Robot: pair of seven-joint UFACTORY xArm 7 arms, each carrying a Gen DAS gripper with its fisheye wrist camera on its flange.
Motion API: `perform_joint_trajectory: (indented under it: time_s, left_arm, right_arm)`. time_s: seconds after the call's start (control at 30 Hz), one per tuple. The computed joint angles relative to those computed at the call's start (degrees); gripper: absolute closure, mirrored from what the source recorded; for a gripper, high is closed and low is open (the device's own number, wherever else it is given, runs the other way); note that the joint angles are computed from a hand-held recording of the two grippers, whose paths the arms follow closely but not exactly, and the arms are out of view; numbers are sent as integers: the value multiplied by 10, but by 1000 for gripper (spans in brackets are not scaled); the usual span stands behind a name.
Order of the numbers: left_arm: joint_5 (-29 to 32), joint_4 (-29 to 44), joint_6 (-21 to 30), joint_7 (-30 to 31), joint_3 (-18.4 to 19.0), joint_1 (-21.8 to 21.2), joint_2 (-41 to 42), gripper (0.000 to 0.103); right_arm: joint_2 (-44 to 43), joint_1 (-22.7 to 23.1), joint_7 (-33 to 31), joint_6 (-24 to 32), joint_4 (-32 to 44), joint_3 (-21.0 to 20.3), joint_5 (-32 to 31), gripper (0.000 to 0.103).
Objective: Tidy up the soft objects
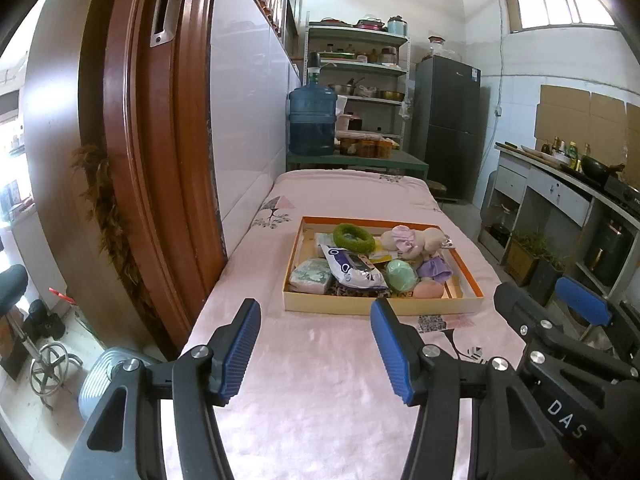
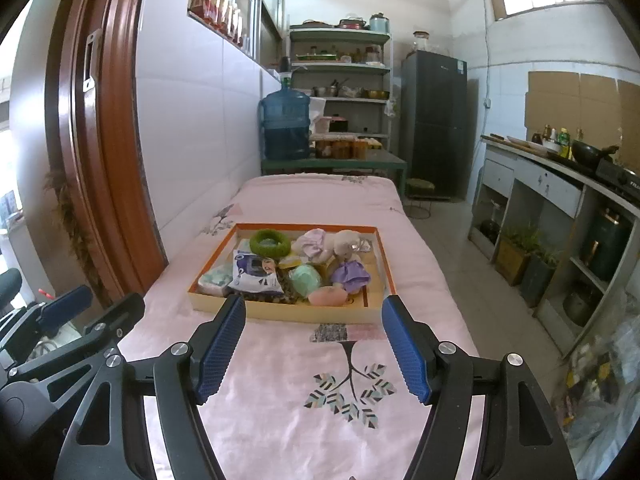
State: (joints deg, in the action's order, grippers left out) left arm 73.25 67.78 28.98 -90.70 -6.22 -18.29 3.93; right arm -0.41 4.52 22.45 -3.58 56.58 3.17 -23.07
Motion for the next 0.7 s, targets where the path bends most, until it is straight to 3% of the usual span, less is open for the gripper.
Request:
perform_joint_trajectory:
  time_s: [0.7]
  left_arm:
    - [-2, -2, -3, 0, 1, 0, 0, 46]
  right_arm:
    - [0, 1, -4, -3, -5, 0, 6, 31]
